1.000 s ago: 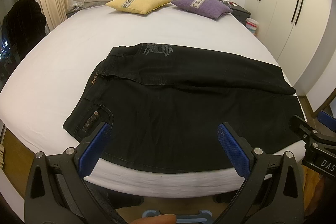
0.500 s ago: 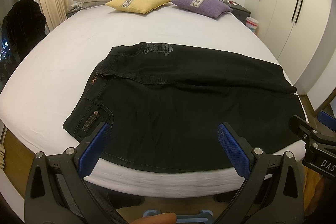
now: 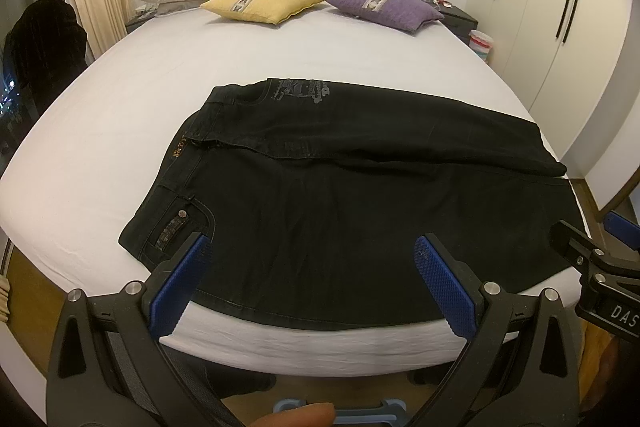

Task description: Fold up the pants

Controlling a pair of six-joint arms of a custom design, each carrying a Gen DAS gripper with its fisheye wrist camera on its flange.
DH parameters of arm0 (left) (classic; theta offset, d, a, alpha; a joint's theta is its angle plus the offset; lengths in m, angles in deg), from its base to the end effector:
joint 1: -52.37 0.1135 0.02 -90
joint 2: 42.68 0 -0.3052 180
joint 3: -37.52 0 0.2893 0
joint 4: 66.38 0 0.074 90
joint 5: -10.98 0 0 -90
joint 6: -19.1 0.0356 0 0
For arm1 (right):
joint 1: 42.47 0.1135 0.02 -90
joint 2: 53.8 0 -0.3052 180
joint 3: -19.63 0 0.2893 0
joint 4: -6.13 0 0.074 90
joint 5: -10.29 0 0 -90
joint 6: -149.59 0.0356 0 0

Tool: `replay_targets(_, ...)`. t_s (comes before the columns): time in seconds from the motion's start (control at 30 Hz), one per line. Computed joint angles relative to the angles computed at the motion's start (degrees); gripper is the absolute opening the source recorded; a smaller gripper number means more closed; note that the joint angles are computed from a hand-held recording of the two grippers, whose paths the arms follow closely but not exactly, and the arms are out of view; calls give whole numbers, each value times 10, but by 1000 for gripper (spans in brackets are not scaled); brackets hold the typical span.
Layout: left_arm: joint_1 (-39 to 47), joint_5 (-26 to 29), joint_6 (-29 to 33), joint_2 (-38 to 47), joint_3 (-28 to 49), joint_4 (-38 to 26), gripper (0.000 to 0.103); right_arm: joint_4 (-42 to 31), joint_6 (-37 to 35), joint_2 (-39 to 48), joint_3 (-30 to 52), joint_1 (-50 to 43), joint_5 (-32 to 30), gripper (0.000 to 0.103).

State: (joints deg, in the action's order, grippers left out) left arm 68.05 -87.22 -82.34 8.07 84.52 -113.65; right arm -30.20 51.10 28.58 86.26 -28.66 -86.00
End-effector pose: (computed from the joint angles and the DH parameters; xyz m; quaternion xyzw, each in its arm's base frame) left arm 0.1761 0.0547 0.2460 -0.2437 0.9085 0.0797 0.3301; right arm 0.3149 0.0814 0.2512 -0.2001 0.9230 0.0669 0.3217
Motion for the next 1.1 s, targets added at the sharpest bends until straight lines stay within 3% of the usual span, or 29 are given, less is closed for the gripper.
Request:
replay_targets(0.43, 21, 10, 33, 12, -22, 38, 103, -7, -10, 26, 18, -6, -10, 103)
replay_targets(0.57, 81, 69, 101, 33, -34, 88, 103, -15, -53, 65, 53, -28, -62, 103)
replay_targets(0.67, 158, 157, 186, 101, -19, 145, 103, -37, -103, 118, 117, -53, -122, 103)
replay_targets(0.8, 209, 147, 282, 266, 67, 180, 103, -75, -159, 210, 245, -72, -189, 103)
replay_targets(0.93, 246, 165, 352, 400, 191, 196, 103, -155, -231, 332, 417, -64, -212, 103)
replay_targets(1.03, 251, 144, 405, 528, 335, 195, 103, -196, -280, 413, 525, -54, -213, 97)
replay_targets(1.1, 249, 138, 440, 617, 448, 149, 103, -245, -324, 483, 623, -44, -217, 88)
